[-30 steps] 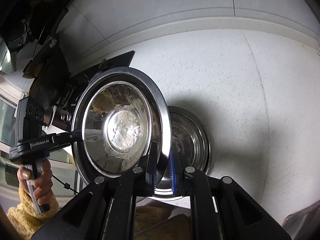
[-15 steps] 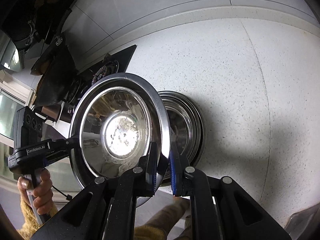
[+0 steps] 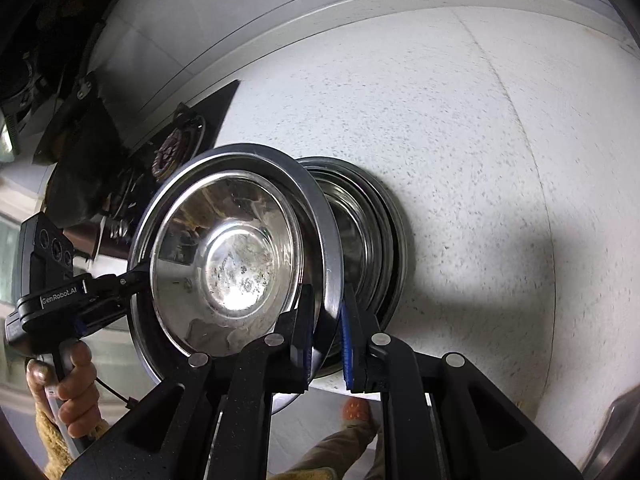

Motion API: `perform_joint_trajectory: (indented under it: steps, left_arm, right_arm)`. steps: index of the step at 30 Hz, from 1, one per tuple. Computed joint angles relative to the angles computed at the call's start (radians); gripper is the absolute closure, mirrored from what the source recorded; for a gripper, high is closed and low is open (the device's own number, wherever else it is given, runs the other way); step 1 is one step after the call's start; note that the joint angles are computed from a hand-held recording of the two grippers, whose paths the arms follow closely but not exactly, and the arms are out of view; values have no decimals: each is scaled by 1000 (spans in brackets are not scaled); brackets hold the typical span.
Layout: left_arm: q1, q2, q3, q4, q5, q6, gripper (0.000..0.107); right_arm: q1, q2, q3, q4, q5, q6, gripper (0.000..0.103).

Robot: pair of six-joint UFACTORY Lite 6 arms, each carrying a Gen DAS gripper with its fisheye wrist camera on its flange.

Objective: Organize plates and bowls
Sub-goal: 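Lower the nested bowls onto the steel plate stack with both grippers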

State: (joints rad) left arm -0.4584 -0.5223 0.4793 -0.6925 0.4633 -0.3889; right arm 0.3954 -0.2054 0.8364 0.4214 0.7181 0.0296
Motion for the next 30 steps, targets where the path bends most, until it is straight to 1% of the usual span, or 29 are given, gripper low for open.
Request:
perform_joint_trajectory:
  steps: [1, 3, 8, 12, 15, 16, 19, 21, 23, 28, 30]
  left_arm:
    - [24, 31, 4, -67, 4, 98, 92]
    - [50, 47, -9, -142, 2, 191, 94]
    - [60, 25, -58, -164, -20, 200, 94]
    - [3, -10, -73, -33, -67, 24, 94]
    - [-47, -30, -74, 115, -102, -164, 94]
    - [-54, -28, -73, 128, -108, -182, 94]
    - [-32, 26, -54, 47, -113, -85, 94]
    - [-34, 50, -45, 35, -122, -60, 94]
    - [-28, 86, -36, -28, -136, 16, 94]
    - [-36, 167, -21, -60, -181, 92, 94]
    - [-47, 199, -28, -106, -196, 149, 94]
  right_arm:
    - [11, 3, -1, -22, -3, 44, 92]
    - [24, 14, 0, -58, -13, 96, 91]
    - [28, 53, -14, -32, -52, 90, 90]
    - [15, 80, -15, 15, -48, 28, 90]
    - [13, 114, 12, 26, -45, -17, 90]
    - [9, 121, 15, 33, -43, -33, 90]
    - [-4, 135, 28, 44, -38, -54, 90]
    - [-15, 131, 23, 42, -42, -48, 90]
    - [-20, 136, 18, 40, -47, -39, 90]
    - [4, 126, -9, 3, -120, 4, 90]
    - [11, 135, -22, 4, -147, -1, 90]
